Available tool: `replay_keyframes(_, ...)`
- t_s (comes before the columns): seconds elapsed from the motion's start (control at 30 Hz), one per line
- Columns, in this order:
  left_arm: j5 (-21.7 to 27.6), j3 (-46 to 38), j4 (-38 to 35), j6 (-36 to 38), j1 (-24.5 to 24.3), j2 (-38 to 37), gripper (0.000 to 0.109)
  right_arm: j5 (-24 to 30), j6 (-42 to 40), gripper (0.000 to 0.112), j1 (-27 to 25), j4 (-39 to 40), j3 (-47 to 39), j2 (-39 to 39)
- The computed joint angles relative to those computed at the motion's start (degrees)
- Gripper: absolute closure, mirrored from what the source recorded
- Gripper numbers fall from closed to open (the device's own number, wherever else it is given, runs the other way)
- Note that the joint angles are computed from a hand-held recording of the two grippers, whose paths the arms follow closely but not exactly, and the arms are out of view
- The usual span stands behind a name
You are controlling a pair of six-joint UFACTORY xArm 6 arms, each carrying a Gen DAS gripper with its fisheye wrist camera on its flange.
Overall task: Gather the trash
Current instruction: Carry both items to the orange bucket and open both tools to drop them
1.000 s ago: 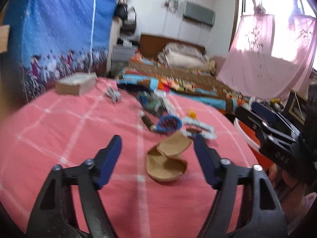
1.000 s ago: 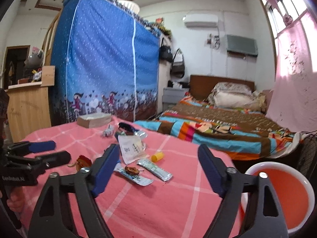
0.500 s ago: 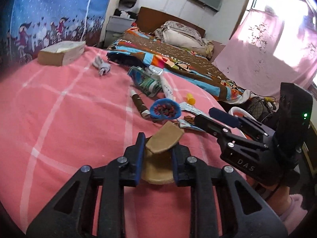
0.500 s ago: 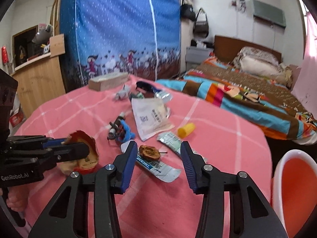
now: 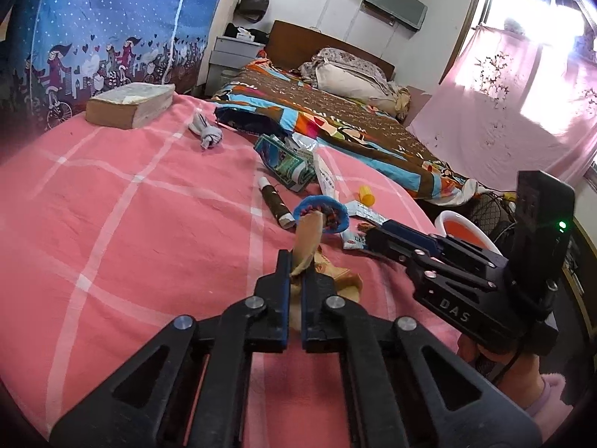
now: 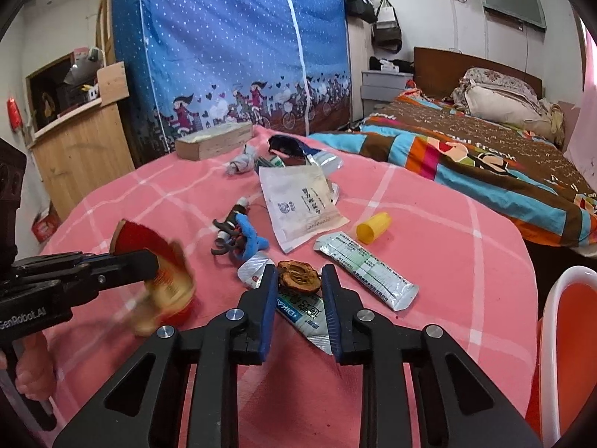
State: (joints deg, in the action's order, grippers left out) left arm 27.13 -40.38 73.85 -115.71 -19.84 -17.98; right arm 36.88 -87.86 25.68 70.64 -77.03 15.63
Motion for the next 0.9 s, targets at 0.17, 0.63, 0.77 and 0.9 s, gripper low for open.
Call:
replay_keyframes(0.17, 4.3, -1.3, 3.7, -2.1, -2.1, -0.6, 0.102, 1.9, -13.7, 0.091, -1.9, 16.3, 3.6, -3.7)
replay_keyframes(0.63, 5.4, -24.2, 27.0, -6.6, -6.9, 16.5, 0.101, 0.1, -51.3, 0.091, -10.4, 60.4, 7.0, -9.4)
replay_keyframes(0.77, -1.1, -34.7, 28.1, -5.0, -6.0, 25.0, 0.101, -3.4, -51.2, 0.091, -13.0, 63.9, 3.4, -6.5)
replay_keyframes(0.9, -7.7, -44.9, 16.8, 5.6, -4.7, 34.2, 0.101, -10.4, -48.7, 0.091, -14.0, 63.1, -1.4, -2.5)
